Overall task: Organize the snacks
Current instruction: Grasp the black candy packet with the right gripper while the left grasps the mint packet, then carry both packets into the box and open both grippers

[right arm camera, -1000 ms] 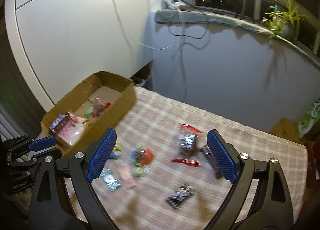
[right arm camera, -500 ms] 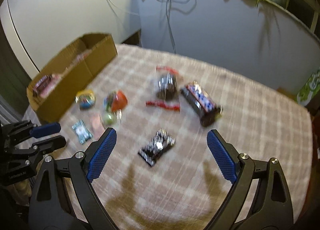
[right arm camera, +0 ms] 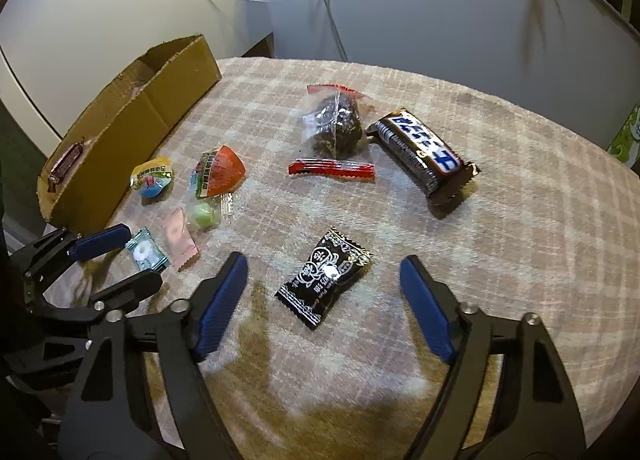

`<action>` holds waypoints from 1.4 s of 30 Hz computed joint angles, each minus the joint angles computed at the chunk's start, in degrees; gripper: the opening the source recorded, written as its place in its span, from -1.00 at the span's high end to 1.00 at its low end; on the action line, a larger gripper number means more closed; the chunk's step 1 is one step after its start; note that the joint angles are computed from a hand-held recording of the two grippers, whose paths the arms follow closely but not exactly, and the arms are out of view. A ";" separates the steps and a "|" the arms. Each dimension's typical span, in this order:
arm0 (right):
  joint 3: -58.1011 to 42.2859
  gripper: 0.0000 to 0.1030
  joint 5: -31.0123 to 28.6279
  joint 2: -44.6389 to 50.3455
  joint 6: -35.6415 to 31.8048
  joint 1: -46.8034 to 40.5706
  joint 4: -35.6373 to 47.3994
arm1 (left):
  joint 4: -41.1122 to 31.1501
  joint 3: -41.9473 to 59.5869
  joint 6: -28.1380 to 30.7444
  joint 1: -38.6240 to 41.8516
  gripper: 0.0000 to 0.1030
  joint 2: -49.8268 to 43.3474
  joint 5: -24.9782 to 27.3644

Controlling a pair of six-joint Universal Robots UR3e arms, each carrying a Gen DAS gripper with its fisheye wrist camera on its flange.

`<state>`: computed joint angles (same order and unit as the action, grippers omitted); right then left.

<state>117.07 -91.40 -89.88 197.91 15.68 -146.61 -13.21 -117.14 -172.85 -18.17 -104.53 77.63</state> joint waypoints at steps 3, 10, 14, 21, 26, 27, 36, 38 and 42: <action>-1.13 -0.36 -0.78 1.78 -0.05 0.93 0.02 | 0.55 0.06 0.11 -0.32 -0.15 -0.37 0.54; -4.26 0.09 -7.96 4.59 -0.66 4.86 2.14 | 2.77 -1.39 0.52 -0.02 0.26 -0.16 1.74; -2.42 0.35 -7.50 2.39 -1.46 3.71 2.44 | 3.75 -1.80 0.98 -0.47 0.32 -0.16 2.11; 0.92 0.47 -5.18 -0.93 -1.95 1.26 1.69 | 3.57 -2.73 0.39 0.80 0.33 1.00 -0.05; 3.38 0.47 -4.08 -3.91 -1.97 -0.11 1.23 | 3.50 -4.00 0.14 1.25 0.33 3.10 -1.19; 3.62 0.47 -3.98 -4.40 -1.84 -0.25 1.19 | 3.46 -4.27 0.04 1.34 0.33 3.69 -1.41; 1.55 0.47 -4.10 -8.09 -1.65 0.15 3.49 | 2.29 -5.60 -0.13 3.44 0.33 9.23 -4.15; 0.19 0.47 -4.25 -7.83 -1.54 0.59 3.86 | 2.05 -5.87 0.12 4.28 0.33 10.60 -4.74; -3.87 0.47 -4.13 -5.93 -1.51 1.69 4.46 | 1.46 -6.11 0.81 6.78 0.33 13.22 -5.94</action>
<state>113.20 -95.53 -95.81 196.39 17.37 -142.15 -11.75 -123.25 -172.04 -11.38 -91.32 71.69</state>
